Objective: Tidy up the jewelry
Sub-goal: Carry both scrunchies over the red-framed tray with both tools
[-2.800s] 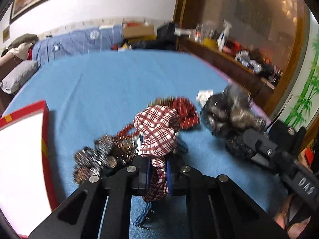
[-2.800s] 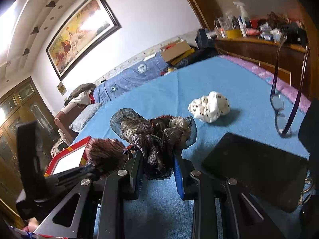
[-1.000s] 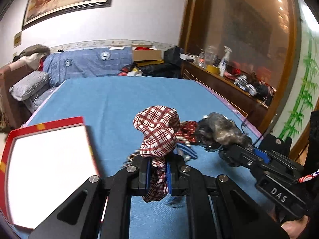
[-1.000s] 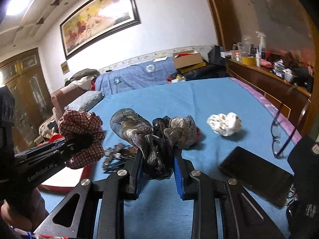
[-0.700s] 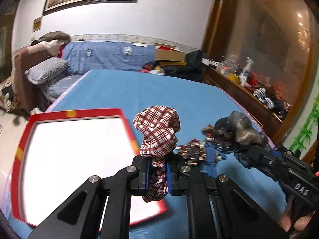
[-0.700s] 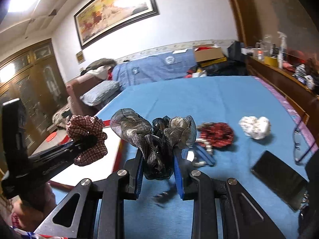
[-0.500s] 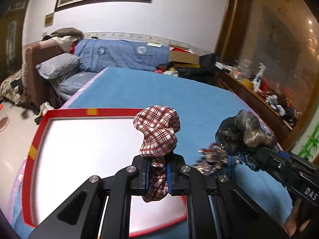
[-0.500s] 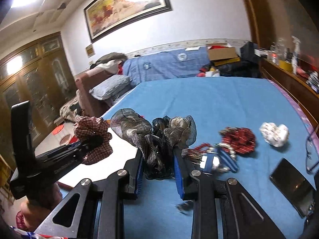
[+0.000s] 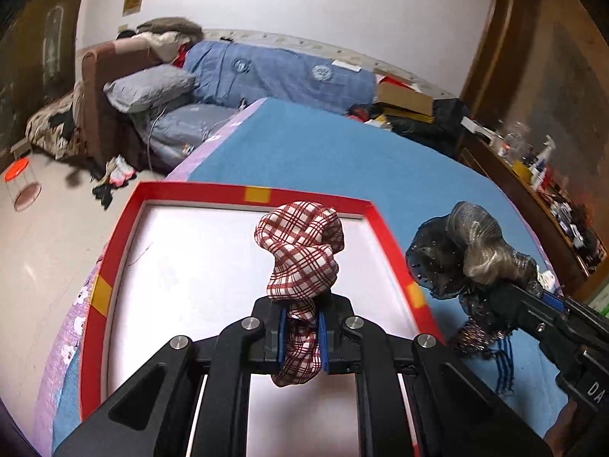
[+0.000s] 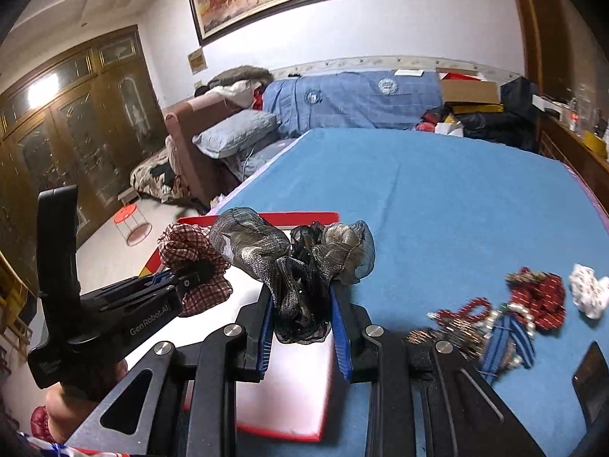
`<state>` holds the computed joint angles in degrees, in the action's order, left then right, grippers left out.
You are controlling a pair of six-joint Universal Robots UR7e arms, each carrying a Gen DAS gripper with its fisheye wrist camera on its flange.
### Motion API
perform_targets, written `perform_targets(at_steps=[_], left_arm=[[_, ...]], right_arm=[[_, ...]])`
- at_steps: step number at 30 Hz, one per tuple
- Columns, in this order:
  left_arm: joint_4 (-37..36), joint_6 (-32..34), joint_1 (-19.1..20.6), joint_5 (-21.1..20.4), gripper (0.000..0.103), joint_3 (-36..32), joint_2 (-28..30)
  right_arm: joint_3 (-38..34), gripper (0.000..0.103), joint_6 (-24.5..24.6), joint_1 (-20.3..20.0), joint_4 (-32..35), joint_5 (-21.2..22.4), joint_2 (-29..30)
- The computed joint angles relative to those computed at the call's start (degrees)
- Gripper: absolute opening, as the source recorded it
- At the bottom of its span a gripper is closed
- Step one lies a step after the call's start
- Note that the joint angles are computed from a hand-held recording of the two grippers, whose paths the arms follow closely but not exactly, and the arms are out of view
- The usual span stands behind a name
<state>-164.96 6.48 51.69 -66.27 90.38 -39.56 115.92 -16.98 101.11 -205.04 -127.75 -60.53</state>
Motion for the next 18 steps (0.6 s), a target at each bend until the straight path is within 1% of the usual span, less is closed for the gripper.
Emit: perform_targets(at_steps=[3, 7, 12, 18], left_arm=[[2.14, -0.82, 0.91, 0.42, 0.012, -1.76, 0.58], [4.82, -2.37, 1.79, 0.63, 0.012, -3.59, 1.01], [6.85, -3.29, 2.21, 1.21, 0.012, -5.3, 1.8], [7.89, -4.45, 2.66, 1.3, 0.012, -6.13, 2.3]], right_arm=[[-3.07, 0.03, 0.0, -0.32, 3.01, -0.26, 2.02], [-6.92, 0.03, 1.33, -0.99, 7.78, 0.05, 3.81], [-10.65, 0.03, 0.98, -1.08, 10.01, -1.16, 6.34], [-12.91, 0.03, 2.44, -1.66, 13.3, -2.21, 7.73]])
